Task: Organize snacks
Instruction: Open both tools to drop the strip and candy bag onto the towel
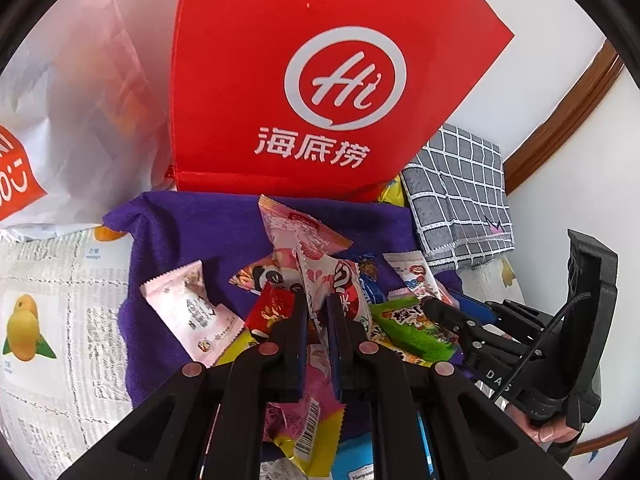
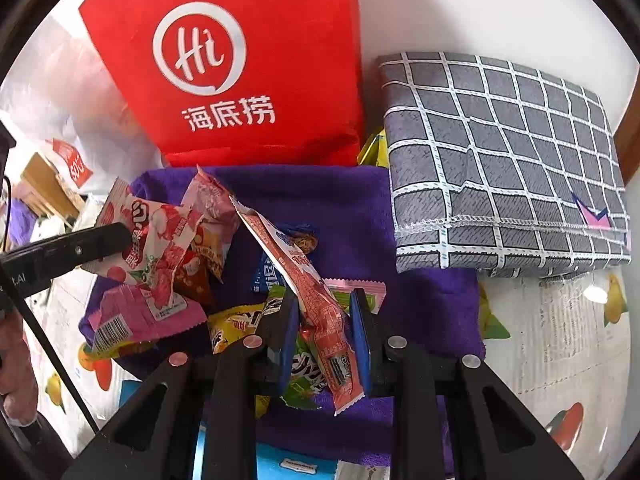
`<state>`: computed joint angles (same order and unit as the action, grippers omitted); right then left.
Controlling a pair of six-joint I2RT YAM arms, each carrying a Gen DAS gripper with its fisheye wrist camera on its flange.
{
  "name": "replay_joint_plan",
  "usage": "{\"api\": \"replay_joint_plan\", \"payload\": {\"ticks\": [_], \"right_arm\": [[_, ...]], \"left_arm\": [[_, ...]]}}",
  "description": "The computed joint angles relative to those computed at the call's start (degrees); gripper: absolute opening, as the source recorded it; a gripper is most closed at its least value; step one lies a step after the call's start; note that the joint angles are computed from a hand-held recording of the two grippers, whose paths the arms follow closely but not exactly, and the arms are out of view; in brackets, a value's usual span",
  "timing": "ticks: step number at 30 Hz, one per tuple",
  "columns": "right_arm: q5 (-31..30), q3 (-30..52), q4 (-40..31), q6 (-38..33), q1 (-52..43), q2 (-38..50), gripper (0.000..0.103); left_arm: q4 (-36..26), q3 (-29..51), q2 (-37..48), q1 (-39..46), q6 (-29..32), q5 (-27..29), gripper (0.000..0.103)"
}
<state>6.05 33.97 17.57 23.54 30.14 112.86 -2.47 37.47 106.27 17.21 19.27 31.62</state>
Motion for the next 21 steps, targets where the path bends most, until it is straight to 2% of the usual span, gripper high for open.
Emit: {"api": "replay_joint_plan", "payload": {"ticks": [6,21], "right_arm": [[-0.3,0.8,-0.9,0.1,0.2,0.4,0.028],[0.3,1.1,-2.1,-0.3,0.7,-0.1,0.028]], "left_arm": [[0.6,-0.1,1.0,-1.3,-0.4,-1.4,0.010],[2.0,-0.2,2.8,-4.9,-2.1,-5.0,0.010]]}}
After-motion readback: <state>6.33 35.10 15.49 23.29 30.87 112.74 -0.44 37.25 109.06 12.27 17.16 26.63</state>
